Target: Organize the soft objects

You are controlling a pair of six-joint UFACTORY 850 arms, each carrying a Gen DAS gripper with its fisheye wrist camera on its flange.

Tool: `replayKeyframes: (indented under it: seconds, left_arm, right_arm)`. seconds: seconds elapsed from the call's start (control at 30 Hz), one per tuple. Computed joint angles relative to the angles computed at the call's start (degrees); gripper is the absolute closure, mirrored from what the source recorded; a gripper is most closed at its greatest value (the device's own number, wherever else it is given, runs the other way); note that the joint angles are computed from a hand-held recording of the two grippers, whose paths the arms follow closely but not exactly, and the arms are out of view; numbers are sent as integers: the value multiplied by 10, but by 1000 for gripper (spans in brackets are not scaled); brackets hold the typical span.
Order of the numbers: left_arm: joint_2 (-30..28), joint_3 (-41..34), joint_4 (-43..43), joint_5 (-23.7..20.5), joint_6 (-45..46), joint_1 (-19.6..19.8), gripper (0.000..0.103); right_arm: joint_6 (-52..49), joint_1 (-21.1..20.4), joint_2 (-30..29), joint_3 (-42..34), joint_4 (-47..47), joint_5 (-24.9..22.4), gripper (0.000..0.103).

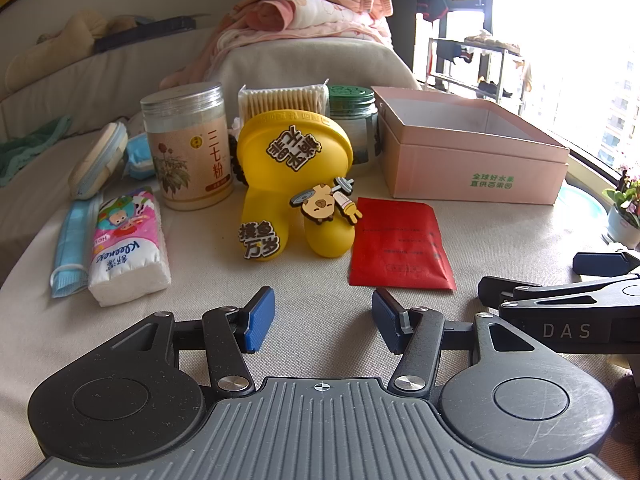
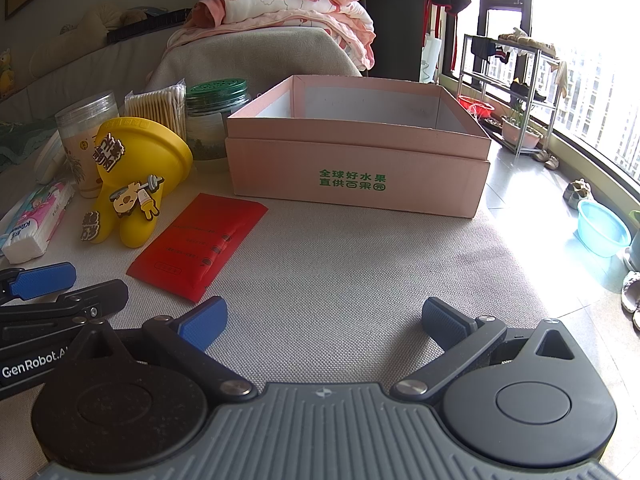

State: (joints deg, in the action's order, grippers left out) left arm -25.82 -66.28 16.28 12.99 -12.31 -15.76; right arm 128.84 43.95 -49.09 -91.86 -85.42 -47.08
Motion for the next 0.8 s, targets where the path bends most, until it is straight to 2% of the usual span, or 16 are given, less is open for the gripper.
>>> replayKeyframes:
  seconds: [0.8]
  left_arm:
    - [0, -2, 0, -2, -1, -2, 43]
  right_arm:
    - [3, 0, 2, 4, -2, 0, 0]
